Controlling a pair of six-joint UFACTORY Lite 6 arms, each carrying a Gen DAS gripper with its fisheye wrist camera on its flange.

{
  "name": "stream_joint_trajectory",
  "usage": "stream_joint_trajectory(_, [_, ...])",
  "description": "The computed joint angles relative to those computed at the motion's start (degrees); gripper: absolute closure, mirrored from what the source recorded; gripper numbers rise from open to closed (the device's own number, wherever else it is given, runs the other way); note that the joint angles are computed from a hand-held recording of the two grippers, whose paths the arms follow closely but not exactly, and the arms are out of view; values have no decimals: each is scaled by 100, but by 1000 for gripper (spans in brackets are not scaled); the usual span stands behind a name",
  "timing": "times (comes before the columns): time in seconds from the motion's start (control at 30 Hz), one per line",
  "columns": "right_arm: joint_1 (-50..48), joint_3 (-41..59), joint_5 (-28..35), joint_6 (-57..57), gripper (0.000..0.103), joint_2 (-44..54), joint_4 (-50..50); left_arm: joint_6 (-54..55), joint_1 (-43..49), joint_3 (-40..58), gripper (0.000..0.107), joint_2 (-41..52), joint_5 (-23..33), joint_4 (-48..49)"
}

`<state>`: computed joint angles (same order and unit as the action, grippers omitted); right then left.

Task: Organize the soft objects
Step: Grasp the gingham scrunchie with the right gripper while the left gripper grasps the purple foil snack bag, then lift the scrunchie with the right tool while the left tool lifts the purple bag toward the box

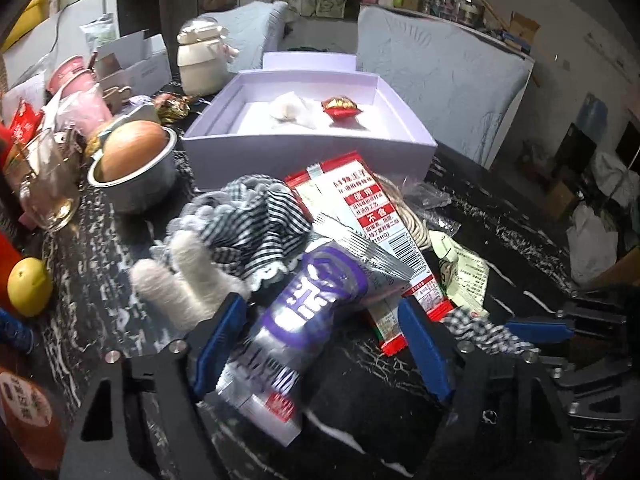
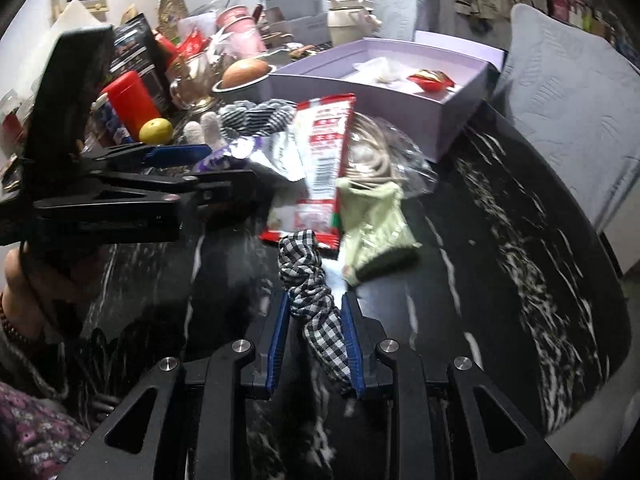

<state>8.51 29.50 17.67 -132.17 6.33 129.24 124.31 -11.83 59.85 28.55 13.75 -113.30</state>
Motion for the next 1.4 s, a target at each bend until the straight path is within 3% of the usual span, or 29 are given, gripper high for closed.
stream_joint_trajectory(0.1, [-51,9,-44,40,76,18,-37,-230,-52,188,34,218,-11,218])
stream_joint_trajectory(0.2, [-98,106,25,211,68,175,-200,-1020,-37,377,55,415,-117,907])
stream_joint_trajectory(0.33, [-190,292,148,627,51,420,-534,-2127,75,391,73,434,-30,1859])
stream_joint_trajectory(0.47, [-75,279,-39,-332,52,391,488,-1916,153,-47,73,98,44,1600])
stream_joint_trajectory(0.6, [-162,191,31,-517,78,356,681,-1654,214,-668,73,-412,69,1362])
stream_joint_trajectory(0.67, [-114,88,-6,-874,79,257,1054,-1810,247,-967,73,-655,134,1554])
stream_joint_trajectory(1.03, [-15,-367,-107,-815,79,-286,1039,-764,2,-1800,73,-1158,128,623])
stream_joint_trajectory(1.27, [-129,-608,-131,-828,79,-452,1138,931,-175,-1881,73,-1104,34,-1140])
stream_joint_trajectory(1.4, [-175,-595,-8,-760,58,-298,1197,1926,-352,-1796,73,-1013,-83,-2241])
